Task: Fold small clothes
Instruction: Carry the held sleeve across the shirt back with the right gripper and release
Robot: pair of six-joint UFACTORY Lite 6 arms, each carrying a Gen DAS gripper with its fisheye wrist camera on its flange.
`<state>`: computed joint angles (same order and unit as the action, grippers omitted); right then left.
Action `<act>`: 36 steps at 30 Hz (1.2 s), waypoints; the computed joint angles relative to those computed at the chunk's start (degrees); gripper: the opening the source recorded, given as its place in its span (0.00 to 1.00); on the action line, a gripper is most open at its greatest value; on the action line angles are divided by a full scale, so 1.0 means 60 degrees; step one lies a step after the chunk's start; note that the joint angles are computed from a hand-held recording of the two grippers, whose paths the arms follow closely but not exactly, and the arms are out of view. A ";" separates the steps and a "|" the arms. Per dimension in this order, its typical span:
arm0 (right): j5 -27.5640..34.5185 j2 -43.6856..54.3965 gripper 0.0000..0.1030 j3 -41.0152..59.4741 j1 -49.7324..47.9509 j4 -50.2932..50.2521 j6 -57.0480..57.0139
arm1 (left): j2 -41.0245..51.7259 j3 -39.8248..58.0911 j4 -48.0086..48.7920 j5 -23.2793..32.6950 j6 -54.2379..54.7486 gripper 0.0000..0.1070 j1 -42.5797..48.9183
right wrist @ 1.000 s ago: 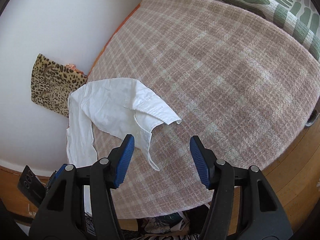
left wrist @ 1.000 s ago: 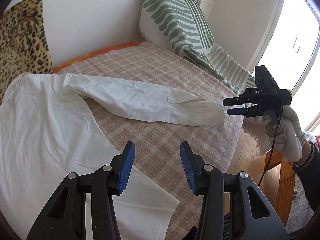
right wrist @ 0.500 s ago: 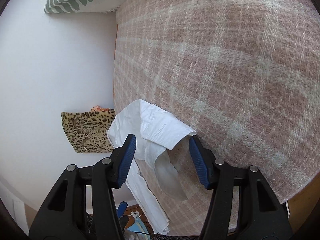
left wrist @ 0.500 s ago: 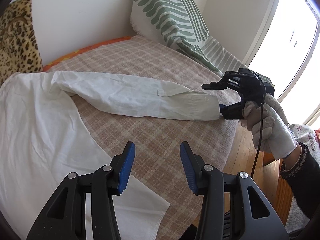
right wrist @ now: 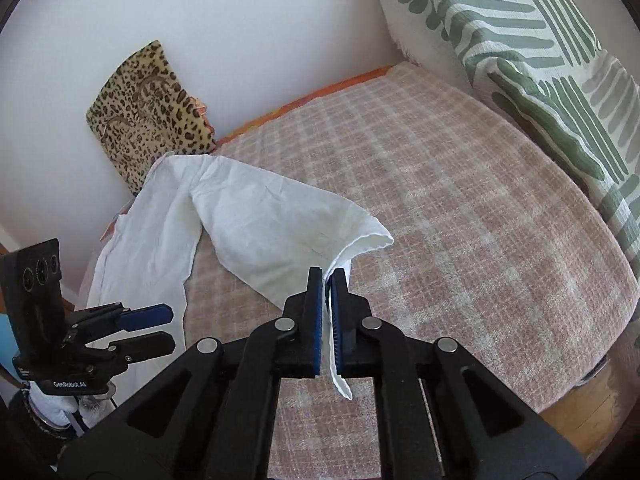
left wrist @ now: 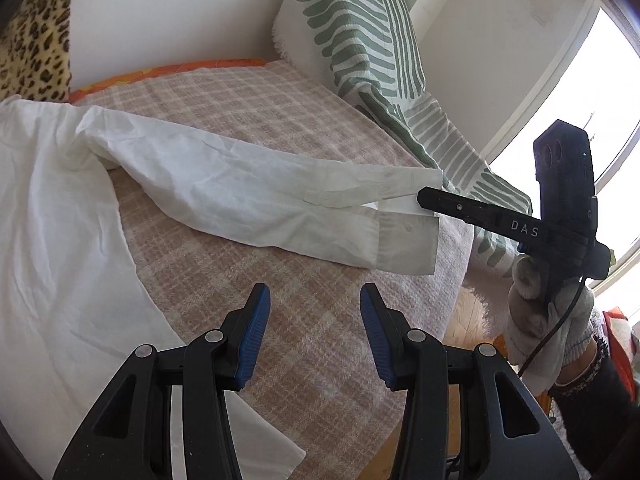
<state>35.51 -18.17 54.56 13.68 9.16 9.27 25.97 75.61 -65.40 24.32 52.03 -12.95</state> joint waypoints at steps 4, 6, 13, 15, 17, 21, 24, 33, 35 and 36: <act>0.0102 0.0467 0.05 0.0438 0.1786 -0.1974 0.1806 | 0.0072 -0.0013 -0.0771 0.0539 0.0318 0.42 0.0675; 0.0083 0.0529 0.04 0.0504 0.2392 -0.1909 0.1923 | 0.0102 -0.0049 -0.1207 0.1245 0.0556 0.42 0.1178; -0.0147 0.1754 0.03 0.1162 0.4565 -0.2197 0.2238 | 0.0570 0.0247 -0.1904 0.3366 0.0314 0.49 0.2539; -0.0280 0.2217 0.03 0.1202 0.4999 -0.2628 0.2607 | 0.0582 0.0188 -0.2061 0.3491 0.0411 0.57 0.2634; -0.0473 0.2561 0.03 0.1166 0.5124 -0.2470 0.2552 | 0.0753 0.0223 -0.2267 0.3803 0.0470 0.57 0.2712; -0.0832 0.2824 0.03 0.0973 0.5205 -0.2293 0.2489 | 0.1487 0.0881 -0.1885 0.3906 -0.0069 0.57 0.2505; -0.0843 0.2865 0.03 0.0898 0.5277 -0.2429 0.2626 | 0.1983 0.1297 -0.1997 0.3966 -0.0108 0.56 0.2285; -0.0459 0.1022 0.04 -0.0549 0.4174 -0.0018 0.0568 | 0.2330 0.1360 -0.2614 0.3849 0.0773 0.03 0.2133; -0.0320 0.0323 0.04 -0.0981 0.3610 0.0451 0.0212 | 0.2024 0.0949 -0.3022 0.3916 0.1069 0.03 0.2273; -0.0215 0.0048 0.05 -0.1115 0.3292 0.0529 0.0210 | 0.1888 0.0772 -0.3262 0.4138 0.1180 0.03 0.2406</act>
